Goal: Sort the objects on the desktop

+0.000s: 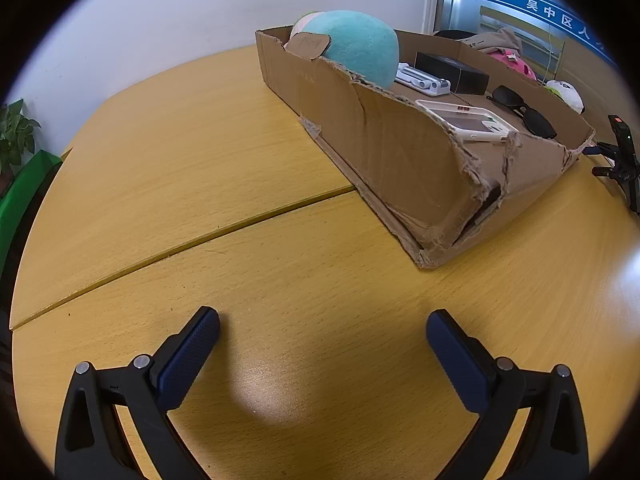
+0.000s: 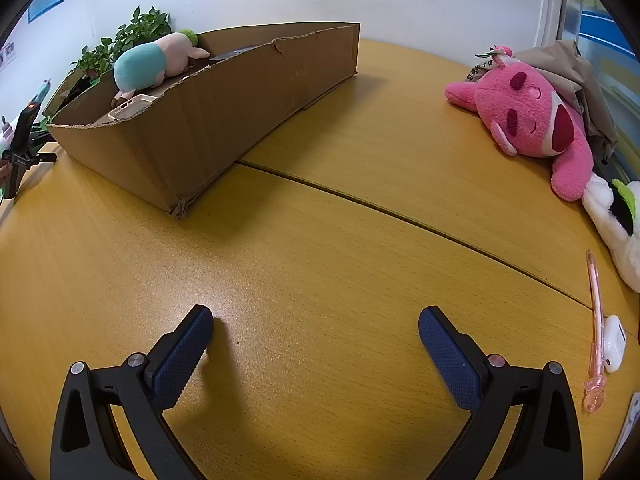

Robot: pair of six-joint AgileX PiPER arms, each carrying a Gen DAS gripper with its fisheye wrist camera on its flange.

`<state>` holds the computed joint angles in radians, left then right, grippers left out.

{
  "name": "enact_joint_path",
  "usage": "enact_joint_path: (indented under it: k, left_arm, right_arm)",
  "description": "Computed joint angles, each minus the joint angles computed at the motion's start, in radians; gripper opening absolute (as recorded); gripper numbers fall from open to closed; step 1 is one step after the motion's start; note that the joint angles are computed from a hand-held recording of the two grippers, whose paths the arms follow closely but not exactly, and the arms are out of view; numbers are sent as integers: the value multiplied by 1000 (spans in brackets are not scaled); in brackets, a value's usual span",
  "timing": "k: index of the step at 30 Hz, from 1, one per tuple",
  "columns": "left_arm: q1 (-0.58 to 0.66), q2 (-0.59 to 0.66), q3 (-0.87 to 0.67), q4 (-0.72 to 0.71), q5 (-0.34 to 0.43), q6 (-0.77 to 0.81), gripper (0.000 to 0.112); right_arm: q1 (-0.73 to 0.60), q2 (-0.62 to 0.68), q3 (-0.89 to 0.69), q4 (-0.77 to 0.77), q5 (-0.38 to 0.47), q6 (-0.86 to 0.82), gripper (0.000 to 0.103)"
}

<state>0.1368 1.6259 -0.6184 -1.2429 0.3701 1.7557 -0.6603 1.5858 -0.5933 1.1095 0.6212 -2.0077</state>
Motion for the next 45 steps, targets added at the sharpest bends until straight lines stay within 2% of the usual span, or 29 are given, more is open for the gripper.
enact_joint_path:
  k: [45]
  left_arm:
    - [6,-6,-4,19,6,-16,103]
  right_arm:
    - [-12,13,-7,0,7,-15,103]
